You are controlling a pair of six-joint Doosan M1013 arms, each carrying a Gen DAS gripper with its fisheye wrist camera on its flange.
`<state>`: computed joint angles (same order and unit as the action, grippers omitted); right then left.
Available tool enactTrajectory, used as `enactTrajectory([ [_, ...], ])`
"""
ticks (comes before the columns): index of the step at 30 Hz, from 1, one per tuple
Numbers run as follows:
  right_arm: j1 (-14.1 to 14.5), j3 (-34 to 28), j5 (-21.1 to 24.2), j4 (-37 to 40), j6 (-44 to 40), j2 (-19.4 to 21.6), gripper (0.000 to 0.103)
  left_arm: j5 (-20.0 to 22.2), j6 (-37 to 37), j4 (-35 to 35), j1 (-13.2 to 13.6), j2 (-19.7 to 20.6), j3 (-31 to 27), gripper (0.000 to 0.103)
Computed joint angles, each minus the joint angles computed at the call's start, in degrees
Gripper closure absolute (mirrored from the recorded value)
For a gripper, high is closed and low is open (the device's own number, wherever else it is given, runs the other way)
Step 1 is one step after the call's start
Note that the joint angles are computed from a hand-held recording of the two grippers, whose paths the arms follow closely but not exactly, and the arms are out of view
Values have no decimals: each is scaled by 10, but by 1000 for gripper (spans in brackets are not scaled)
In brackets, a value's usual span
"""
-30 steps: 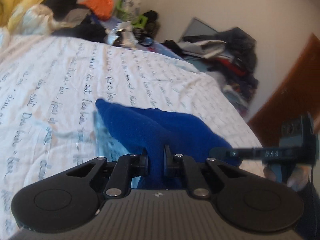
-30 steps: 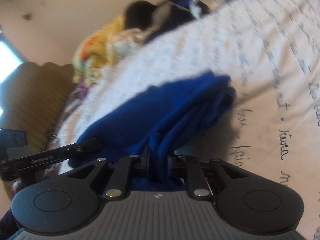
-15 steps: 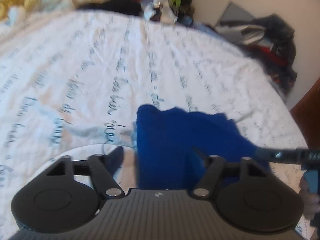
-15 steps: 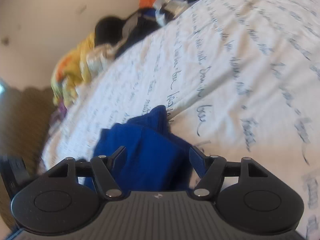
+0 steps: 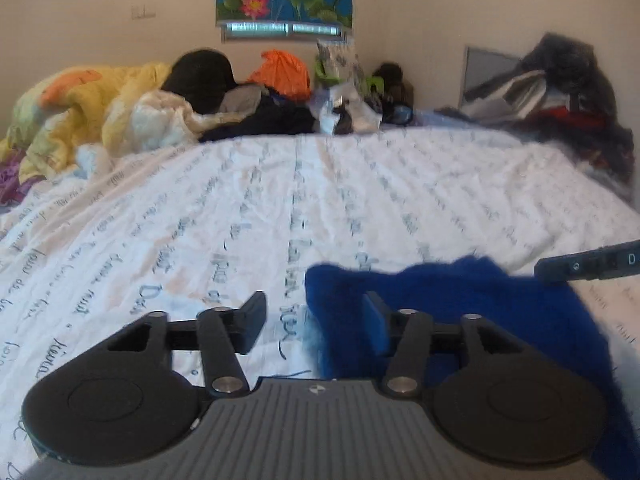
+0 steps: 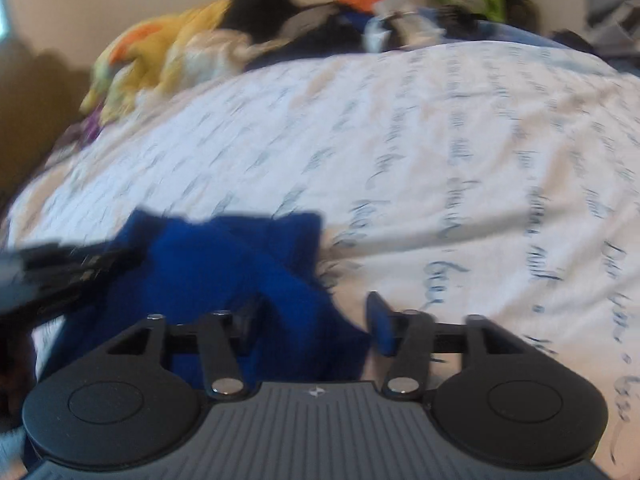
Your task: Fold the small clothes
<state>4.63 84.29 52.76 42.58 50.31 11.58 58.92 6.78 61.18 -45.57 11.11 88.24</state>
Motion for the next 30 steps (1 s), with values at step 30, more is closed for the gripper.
enactTrajectory([
  [30, 27, 5, 29, 2, 44, 2, 67, -93, 103, -125, 3, 8, -7, 30],
])
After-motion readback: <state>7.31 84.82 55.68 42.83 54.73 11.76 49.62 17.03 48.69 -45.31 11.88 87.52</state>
